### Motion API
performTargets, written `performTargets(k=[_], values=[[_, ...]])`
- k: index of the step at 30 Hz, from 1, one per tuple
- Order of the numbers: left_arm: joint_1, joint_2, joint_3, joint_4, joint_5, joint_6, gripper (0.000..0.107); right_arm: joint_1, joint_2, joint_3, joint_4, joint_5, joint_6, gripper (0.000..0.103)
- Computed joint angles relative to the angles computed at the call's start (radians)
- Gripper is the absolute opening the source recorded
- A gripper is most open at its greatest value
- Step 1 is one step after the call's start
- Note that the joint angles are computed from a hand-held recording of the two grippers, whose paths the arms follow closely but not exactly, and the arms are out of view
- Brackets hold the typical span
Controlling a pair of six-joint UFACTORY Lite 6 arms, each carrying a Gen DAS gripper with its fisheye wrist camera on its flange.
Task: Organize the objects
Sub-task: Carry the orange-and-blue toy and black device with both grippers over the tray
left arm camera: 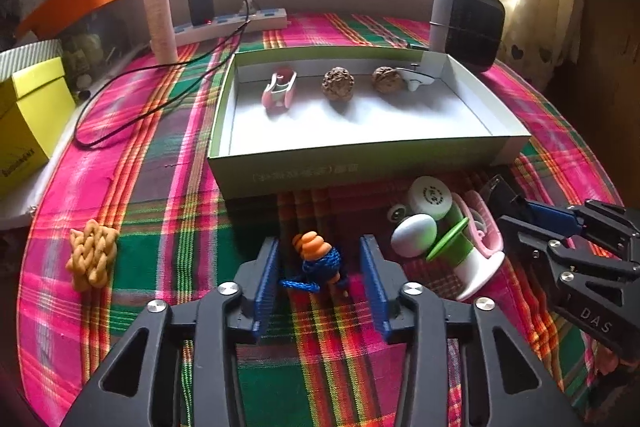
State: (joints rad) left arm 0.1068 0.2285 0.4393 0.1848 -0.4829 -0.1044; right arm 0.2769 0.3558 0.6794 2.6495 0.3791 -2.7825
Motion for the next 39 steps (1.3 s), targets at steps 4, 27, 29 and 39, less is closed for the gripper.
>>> performTargets(k=[4, 27, 29, 39], values=[[0.0, -0.003, -0.002, -0.013, 0.0, 0.006, 0.025, 0.0, 0.004, 0.004, -0.004, 0.002, 0.003, 0.029], [0.009, -0.017, -0.022, 0.049, -0.011, -0.049, 0.015, -0.011, 0.007, 0.009, -0.061, 0.01, 0.058, 0.028], [0.013, -0.019, -0.022, 0.073, -0.01, -0.069, 0.015, -0.011, 0.007, 0.01, -0.058, 0.009, 0.053, 0.028], [0.027, -0.024, -0.021, 0.121, -0.004, -0.104, 0.015, -0.002, -0.014, -0.005, -0.038, 0.009, 0.037, 0.028]])
